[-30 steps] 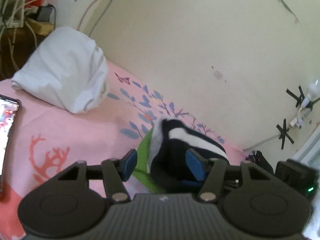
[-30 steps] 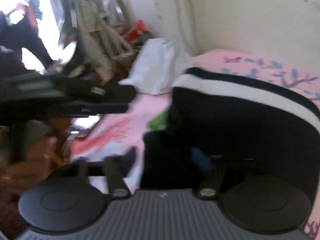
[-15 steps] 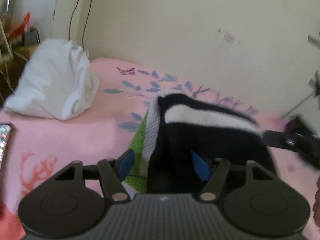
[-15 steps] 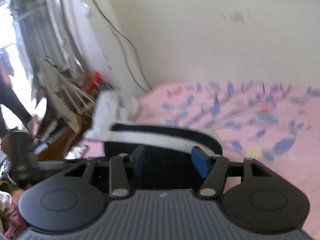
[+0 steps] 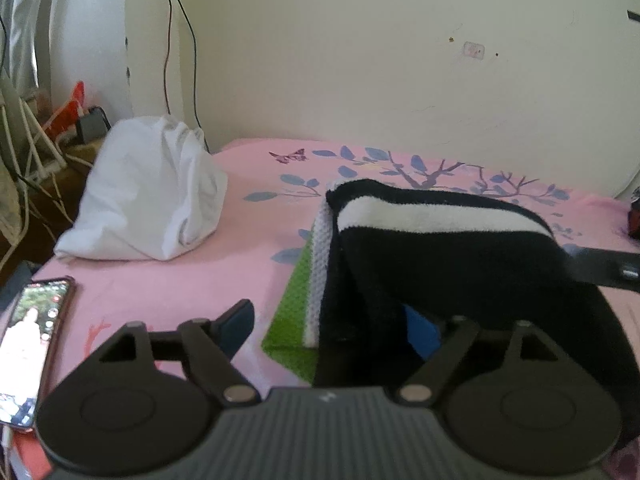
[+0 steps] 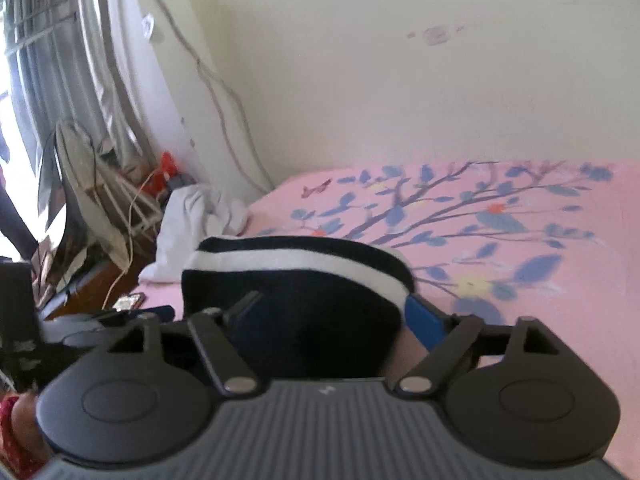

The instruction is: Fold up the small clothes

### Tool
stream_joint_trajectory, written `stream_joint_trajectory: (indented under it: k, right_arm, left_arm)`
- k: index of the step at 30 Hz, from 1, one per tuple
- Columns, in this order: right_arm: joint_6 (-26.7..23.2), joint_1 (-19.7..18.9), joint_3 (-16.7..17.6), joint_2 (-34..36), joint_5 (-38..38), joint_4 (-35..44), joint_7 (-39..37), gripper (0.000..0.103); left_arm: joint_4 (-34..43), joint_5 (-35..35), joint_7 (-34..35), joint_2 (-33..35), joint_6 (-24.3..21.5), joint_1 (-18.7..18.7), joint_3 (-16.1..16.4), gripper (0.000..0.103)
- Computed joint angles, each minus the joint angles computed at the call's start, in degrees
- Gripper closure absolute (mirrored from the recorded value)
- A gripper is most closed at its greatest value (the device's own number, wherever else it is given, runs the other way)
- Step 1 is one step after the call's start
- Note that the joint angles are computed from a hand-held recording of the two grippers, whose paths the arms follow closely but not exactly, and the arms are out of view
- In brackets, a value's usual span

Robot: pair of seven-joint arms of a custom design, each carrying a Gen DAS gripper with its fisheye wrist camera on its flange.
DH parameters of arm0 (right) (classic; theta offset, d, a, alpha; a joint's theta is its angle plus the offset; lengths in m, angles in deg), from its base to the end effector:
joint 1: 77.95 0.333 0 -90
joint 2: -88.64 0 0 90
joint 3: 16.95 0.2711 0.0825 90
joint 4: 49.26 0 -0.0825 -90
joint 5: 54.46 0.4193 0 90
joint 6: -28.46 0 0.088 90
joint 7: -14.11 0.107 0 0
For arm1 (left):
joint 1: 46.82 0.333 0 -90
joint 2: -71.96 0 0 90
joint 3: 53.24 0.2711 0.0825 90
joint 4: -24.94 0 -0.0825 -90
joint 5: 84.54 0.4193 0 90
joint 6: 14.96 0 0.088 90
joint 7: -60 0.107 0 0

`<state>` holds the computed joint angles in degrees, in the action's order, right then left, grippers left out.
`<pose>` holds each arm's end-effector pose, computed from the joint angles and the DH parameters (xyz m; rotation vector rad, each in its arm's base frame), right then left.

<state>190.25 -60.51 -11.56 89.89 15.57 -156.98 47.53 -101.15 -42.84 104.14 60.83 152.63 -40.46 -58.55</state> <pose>0.6078 0.2043 0.5181 -1.6542 1.1343 -0.3121 0.5762 -0.0334 0.5021 -1.7301 1.4572 -0.7468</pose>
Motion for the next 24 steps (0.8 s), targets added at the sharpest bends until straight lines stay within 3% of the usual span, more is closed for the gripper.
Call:
stream_joint_trajectory:
  k: [4,8,11,16,20,24]
  right_arm:
    - [1.4,0.4,-0.8,-5.4,6.3,-6.6,-6.1,0.015]
    - [1.4,1.5,-1.7,-7.1,6.4,-10.0,-9.1,0.013]
    - [-2.6,1.2,-2.6,-6.7,5.7,-10.3,-6.4,0.013]
    - [-6.7,0.5,-3.4,-6.5,7.0,-9.9,-6.5,0.014]
    - [-9.8,-0.4,-3.6,-6.0,5.5,-9.5,-3.6,0.014]
    - [-11.6,-1.0,-3.6,-5.7,5.1,-9.2,-1.6,0.014]
  left_arm:
    - [0.7,6.7,-5.8,0.0,-1.8,1.7,-1.9,0.016]
    - [1.2,8.9,-8.7,0.3,-3.0,1.6,-1.9,0.009]
    - [1.6,13.5,-12.7,0.5,-4.1,2.2,-2.4,0.001]
    - [1.4,16.3,-15.5,0.6,-3.2,2.0,-1.8,0.000]
    - [1.3,28.2,-25.2,0.7,-1.7,3.8,-3.0,0.000]
    - [1.5,29.3,-25.9,0.8,-2.1,3.0,-2.2,0.000]
